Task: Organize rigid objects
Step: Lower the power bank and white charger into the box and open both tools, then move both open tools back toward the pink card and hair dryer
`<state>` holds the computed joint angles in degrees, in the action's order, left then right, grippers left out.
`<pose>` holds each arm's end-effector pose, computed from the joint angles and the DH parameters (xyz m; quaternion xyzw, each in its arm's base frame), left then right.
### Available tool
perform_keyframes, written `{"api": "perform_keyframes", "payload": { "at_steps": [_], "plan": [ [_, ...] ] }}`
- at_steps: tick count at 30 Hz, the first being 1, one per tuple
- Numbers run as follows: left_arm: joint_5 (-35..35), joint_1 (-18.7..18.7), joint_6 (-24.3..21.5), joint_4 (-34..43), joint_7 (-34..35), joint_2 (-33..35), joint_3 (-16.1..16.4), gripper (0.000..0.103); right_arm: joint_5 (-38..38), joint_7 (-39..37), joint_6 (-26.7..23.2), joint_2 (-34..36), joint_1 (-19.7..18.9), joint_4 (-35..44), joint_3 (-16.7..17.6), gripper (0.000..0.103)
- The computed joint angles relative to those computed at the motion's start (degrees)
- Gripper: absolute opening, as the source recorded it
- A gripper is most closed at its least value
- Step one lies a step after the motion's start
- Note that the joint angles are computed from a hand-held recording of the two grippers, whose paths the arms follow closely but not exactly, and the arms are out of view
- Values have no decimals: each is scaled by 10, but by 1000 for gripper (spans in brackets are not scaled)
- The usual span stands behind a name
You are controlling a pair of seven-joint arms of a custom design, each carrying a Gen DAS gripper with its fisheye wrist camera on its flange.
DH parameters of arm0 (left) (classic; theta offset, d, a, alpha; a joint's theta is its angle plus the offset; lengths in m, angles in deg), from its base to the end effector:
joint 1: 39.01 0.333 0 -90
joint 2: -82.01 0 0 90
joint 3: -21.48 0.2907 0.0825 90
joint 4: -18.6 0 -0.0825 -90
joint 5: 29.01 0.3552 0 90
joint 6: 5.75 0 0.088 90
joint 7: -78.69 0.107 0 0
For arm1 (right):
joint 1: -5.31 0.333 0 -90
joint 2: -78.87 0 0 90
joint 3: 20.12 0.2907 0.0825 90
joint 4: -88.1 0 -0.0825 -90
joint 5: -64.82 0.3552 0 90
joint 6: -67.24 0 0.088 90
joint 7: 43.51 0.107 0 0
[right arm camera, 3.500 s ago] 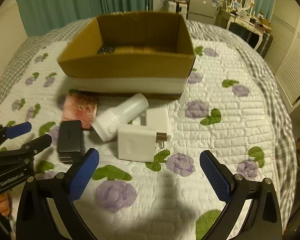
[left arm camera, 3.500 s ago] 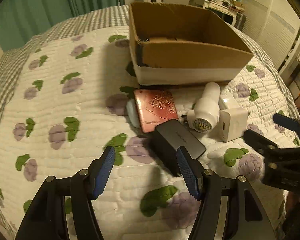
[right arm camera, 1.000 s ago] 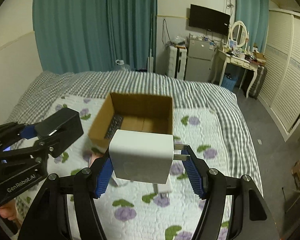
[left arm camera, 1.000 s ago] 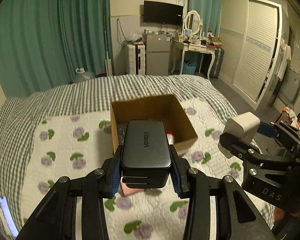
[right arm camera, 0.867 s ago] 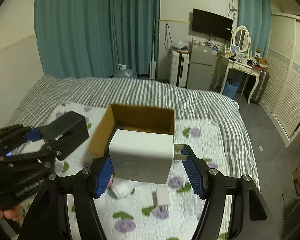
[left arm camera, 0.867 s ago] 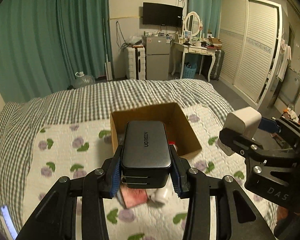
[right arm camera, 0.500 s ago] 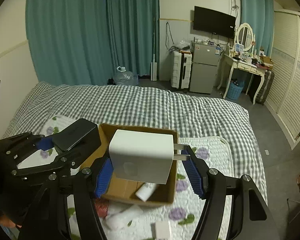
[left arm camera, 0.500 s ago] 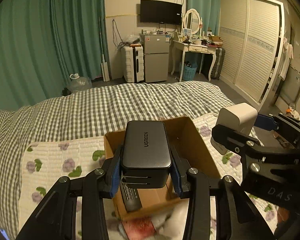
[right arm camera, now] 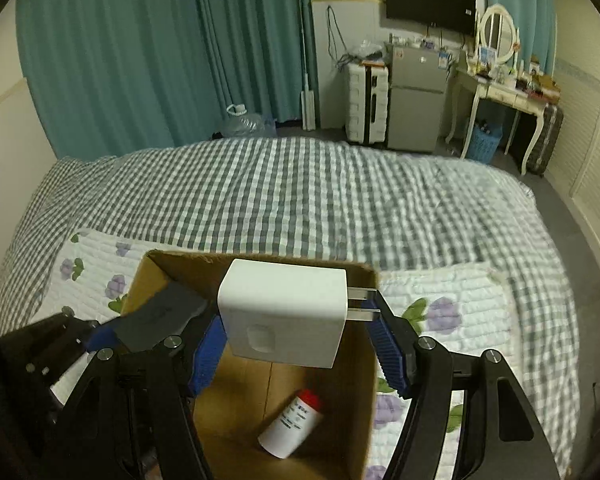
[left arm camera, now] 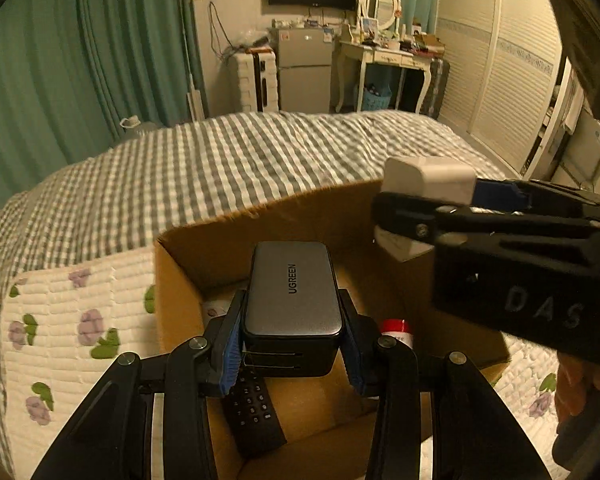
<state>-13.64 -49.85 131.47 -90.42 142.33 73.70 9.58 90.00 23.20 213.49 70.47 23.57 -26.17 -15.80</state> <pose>0.4954 -0.2131 0.6125 -0.6383 0.6932 -0.2426 0.2305 0.4994 0.2040 0.5889 -0.8021 0.4620 -0.1199 0.3588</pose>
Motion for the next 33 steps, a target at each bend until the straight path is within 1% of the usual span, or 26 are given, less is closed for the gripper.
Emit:
{"api": "perform_keyframes", "payload": {
  "at_steps": [8,10,11,12,13,15,17,20,24,29,33],
  "plan": [
    [-12,-2,-12,-14,-2,11,1,43,-23,16,-18,25,0,-6,5,66],
    [-18,-3,-22,-11,1,10,2,45,-41,32,-39,29,-2,3,6,67],
    [-15,-3,-26,-8,2,8,1,47,-33,29,-45,27,-2,4,5,69],
    [-1,-3,-39,-2,-5,6,-3,57,-31,32,-42,21,-2,1,4,80],
    [13,-3,-54,5,-10,4,-7,63,-34,39,-32,8,-4,-7,4,88],
    [16,-4,-74,11,-8,-8,-6,63,-32,44,-22,-11,-6,-16,2,88],
    [12,-4,-92,16,-15,-20,-6,63,-36,52,-25,-38,-12,-21,-2,91],
    [-10,-4,-111,9,-17,-58,0,63,-56,61,-32,-75,-21,-29,-4,93],
    [-4,-3,-133,-6,-26,-121,-3,65,-62,57,-52,-146,-31,-52,-14,95],
    [-5,-4,-164,-25,-39,-198,-7,67,-67,47,-72,-249,-44,-100,-22,96],
    [-5,-9,-185,-42,-47,-246,-12,68,-69,39,-94,-322,-52,-136,-26,96]
  ]
}}
